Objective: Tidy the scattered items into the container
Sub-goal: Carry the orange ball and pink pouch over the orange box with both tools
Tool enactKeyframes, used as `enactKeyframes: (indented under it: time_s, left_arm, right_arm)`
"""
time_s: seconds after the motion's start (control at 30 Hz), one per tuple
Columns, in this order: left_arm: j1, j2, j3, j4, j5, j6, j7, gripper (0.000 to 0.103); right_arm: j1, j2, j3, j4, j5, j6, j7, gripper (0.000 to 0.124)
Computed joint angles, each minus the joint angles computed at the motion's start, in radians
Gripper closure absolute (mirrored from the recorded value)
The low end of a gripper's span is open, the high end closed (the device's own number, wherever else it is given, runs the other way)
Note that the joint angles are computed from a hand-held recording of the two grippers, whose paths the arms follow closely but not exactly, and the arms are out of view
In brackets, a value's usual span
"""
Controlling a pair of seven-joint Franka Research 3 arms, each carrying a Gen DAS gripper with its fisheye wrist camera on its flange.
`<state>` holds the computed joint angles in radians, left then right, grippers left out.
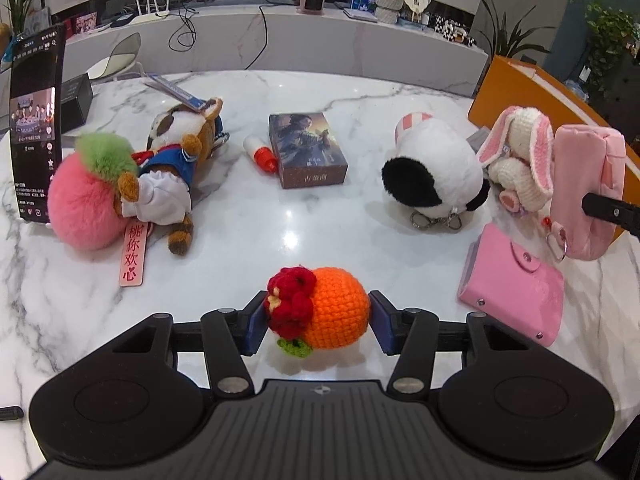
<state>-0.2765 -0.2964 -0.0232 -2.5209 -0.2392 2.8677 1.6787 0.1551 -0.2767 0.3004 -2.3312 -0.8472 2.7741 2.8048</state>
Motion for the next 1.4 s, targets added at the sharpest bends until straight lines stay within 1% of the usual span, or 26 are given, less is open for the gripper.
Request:
enactKeyframes:
  time_s: [0.13,0.27,0.37,0.6,0.7,0.83,1.0,1.1,1.2,1.3,1.4]
  left_arm:
    - [0.008,-0.029,-0.015,-0.013,0.021,0.008,-0.030,0.042]
    - [-0.025,-0.063,0.004,-0.024,0.001,0.003,-0.038,0.042]
    - [-0.032,-0.096,0.001,-0.029,0.018,-0.001,-0.046,0.042]
    - [-0.005,-0.182,-0.043,-0.022,0.126,-0.054,-0.127,0.042]
    - [-0.013,-0.205,-0.051,-0.014,0.161,-0.072,-0.151,0.042]
    - [-0.041,-0.207,-0.052,0.009,0.179,-0.085,-0.163,0.042]
    - [-0.082,-0.162,-0.053,0.073,0.180,-0.064,-0.151,0.042]
    - [-0.124,-0.109,-0.041,0.137,0.144,-0.033,-0.123,0.042]
    - [-0.166,-0.029,-0.038,0.231,0.096,-0.005,-0.076,0.042]
    - [-0.189,0.065,-0.054,0.338,0.046,0.007,-0.011,0.042]
    - [-0.186,0.167,-0.092,0.448,0.000,0.025,0.046,0.042]
  right_arm:
    - [0.003,-0.032,-0.001,-0.019,0.020,0.019,-0.011,0.085]
    - [-0.004,-0.088,0.004,-0.057,0.074,0.054,-0.049,0.085]
    - [-0.024,-0.139,0.017,-0.085,0.121,0.082,-0.081,0.086]
    - [-0.055,-0.259,0.024,-0.150,0.239,0.147,-0.166,0.086]
    - [-0.064,-0.303,0.022,-0.176,0.288,0.167,-0.194,0.086]
    - [-0.084,-0.341,0.030,-0.189,0.340,0.185,-0.233,0.086]
    - [-0.133,-0.365,0.048,-0.175,0.388,0.198,-0.289,0.086]
    - [-0.193,-0.366,0.063,-0.147,0.410,0.201,-0.312,0.086]
    - [-0.267,-0.359,0.083,-0.116,0.435,0.209,-0.324,0.086]
    - [-0.337,-0.340,0.102,-0.089,0.459,0.211,-0.340,0.086]
    - [-0.393,-0.308,0.112,-0.062,0.485,0.209,-0.373,0.086]
